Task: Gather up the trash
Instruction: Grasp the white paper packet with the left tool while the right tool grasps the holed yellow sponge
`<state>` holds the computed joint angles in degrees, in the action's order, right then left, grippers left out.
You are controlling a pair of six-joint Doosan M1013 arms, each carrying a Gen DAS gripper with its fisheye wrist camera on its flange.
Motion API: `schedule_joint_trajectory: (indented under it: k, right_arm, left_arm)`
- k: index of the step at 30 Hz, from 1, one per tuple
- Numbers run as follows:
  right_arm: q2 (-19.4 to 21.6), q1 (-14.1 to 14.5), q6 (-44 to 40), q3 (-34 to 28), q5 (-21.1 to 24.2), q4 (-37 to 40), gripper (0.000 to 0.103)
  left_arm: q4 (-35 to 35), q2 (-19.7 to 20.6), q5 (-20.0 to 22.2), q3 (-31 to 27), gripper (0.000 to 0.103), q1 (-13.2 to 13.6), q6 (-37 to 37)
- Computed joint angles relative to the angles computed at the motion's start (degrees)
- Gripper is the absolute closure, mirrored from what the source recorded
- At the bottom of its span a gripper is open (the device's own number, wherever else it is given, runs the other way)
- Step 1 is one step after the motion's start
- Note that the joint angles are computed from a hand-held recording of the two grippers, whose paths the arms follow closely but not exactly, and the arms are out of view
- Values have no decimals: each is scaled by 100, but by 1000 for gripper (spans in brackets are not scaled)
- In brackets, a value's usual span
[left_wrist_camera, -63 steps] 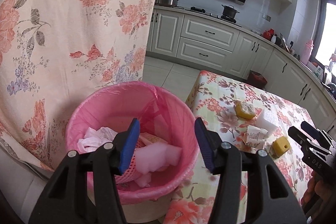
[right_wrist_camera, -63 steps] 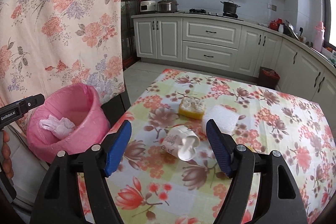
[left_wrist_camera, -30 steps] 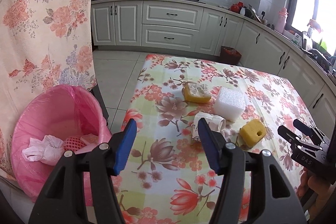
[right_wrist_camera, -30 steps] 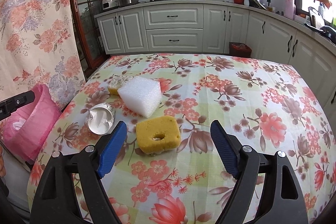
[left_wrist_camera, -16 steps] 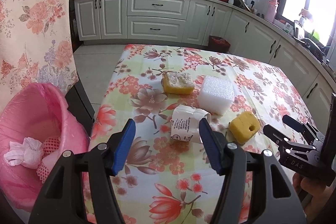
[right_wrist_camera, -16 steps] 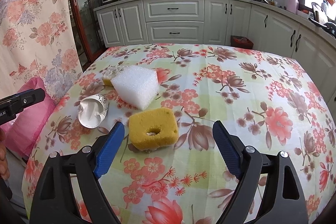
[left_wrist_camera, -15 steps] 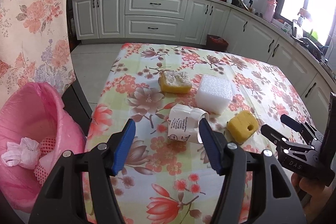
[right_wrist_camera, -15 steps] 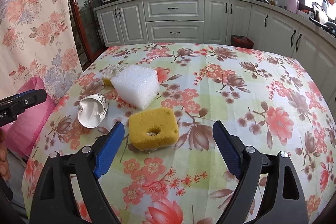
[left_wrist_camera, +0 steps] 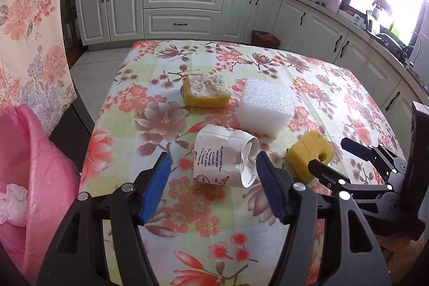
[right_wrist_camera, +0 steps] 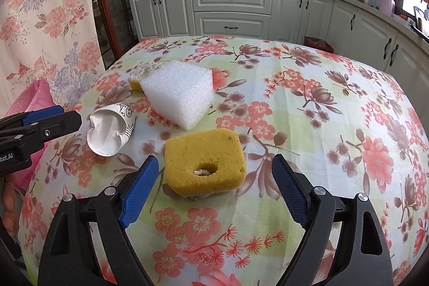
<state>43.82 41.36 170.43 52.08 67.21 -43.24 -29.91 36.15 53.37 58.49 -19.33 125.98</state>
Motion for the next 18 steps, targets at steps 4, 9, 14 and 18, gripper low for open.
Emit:
schedule_joint_trajectory:
  k: [4,9,14,18]
  right_arm:
    - [62,-38,-130,-93,41,122,22]
    - [101,-79,-206,-128,32,224,25]
    - [105,-111,-246,-120,-12,325,37]
    - [98,-118,-271,-107,-48,364,40]
  left_arm:
    - [-146,155,275,-181,39,8,17]
    - [-141,307,433,-352,39,-2,-19]
    - [-137,468,624,-539,40,-18,-72]
    - [-159,545,776,-620,49,-25,-69]
